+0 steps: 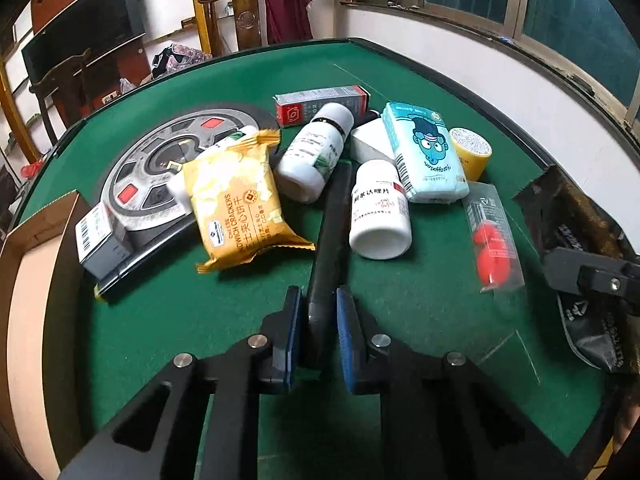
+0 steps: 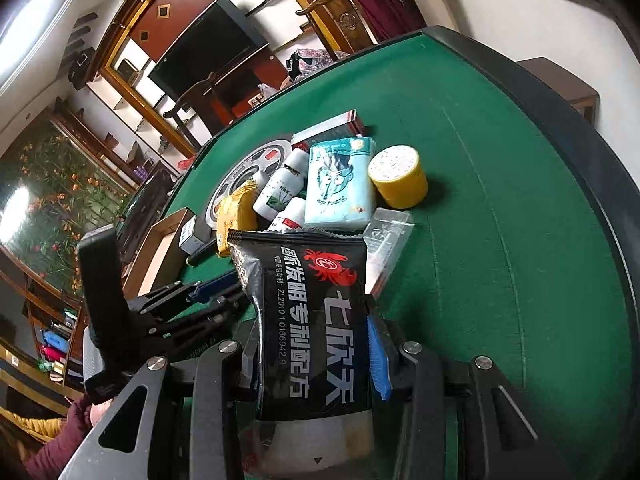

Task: Organize objects
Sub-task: 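Lift the black snack bag with the right gripper while the left gripper grasps the black marker, then carry the marker and snack bag into the cardboard tray and release both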

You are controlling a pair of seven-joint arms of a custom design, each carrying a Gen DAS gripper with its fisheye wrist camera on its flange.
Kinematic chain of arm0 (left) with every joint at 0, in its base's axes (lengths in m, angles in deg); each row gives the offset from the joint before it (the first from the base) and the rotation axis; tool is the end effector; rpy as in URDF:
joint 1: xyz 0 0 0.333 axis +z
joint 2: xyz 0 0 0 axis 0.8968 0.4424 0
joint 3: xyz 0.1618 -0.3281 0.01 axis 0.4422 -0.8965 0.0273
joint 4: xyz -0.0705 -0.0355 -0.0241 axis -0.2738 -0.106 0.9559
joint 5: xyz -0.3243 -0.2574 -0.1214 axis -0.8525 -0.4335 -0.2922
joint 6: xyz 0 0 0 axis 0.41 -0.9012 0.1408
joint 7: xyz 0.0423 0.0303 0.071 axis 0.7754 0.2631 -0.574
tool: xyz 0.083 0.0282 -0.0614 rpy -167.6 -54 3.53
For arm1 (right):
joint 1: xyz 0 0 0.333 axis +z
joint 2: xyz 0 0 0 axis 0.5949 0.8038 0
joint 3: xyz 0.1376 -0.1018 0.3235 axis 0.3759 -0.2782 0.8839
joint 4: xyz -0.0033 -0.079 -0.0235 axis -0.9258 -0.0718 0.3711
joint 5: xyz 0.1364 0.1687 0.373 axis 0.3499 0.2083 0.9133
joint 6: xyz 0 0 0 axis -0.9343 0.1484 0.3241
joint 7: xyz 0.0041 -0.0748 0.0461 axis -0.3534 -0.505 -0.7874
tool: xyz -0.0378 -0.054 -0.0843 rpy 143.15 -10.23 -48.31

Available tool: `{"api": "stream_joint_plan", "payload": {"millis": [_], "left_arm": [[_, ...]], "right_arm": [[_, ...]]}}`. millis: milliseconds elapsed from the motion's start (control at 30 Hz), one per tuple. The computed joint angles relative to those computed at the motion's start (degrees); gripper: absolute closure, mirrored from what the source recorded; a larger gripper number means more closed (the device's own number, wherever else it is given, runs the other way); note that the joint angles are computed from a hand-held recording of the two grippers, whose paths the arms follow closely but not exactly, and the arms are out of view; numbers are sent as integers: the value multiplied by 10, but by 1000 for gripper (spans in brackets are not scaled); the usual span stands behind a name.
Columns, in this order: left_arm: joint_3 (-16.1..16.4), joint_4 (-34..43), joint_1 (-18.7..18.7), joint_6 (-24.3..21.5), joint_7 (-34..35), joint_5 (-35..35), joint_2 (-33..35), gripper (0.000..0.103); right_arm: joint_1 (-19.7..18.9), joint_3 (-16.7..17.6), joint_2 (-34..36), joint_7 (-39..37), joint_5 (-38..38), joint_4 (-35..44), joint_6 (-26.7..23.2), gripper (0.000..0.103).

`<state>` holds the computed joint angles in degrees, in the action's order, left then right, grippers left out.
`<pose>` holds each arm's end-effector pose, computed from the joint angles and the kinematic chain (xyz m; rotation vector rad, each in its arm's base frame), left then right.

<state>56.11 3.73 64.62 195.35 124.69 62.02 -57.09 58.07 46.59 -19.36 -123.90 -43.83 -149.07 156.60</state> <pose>0.7797 -0.1715 0.4356 -0.9385 2.6482 -0.8408 0.5894 0.2356 0.4385 -1.0972 2.0470 -0.3341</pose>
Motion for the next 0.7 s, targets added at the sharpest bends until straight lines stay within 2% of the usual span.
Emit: {"api": "stream_joint_plan", "payload": {"millis": [133,267,300,333,367,433,500,533,633,700], "left_arm": [[3,-16,26,-28,10,-18,-20,87],[18,-19,29,-29,-7,-20,-21,84],[16,-11,31,-32,-8,-25,-14,80],[16,-7,29,-33,-14,-25,-11,73],[15,-4,26,-33,-18,-24,-9,60],[19,-7,13,-20,-21,-5,-8,45],[20,-27,2,16,-15,15,-16,41],[19,-29,0,21,-13,20,-17,42],[9,-27,6,19,-6,17,-16,86],[7,-26,12,11,-4,10,-17,88]], "right_arm": [[-2,7,4,-34,28,3,-6,58],[-2,7,10,-58,54,4,-5,58],[-3,8,14,-68,67,6,-2,58],[-3,9,17,-78,81,6,2,58],[-1,9,18,-89,95,6,2,58],[9,4,18,-103,108,6,-2,58],[19,0,16,-110,114,8,-9,58],[22,-2,15,-111,113,9,-13,58],[24,-1,13,-116,118,13,-21,58],[21,7,15,-134,132,17,-28,58]]}}
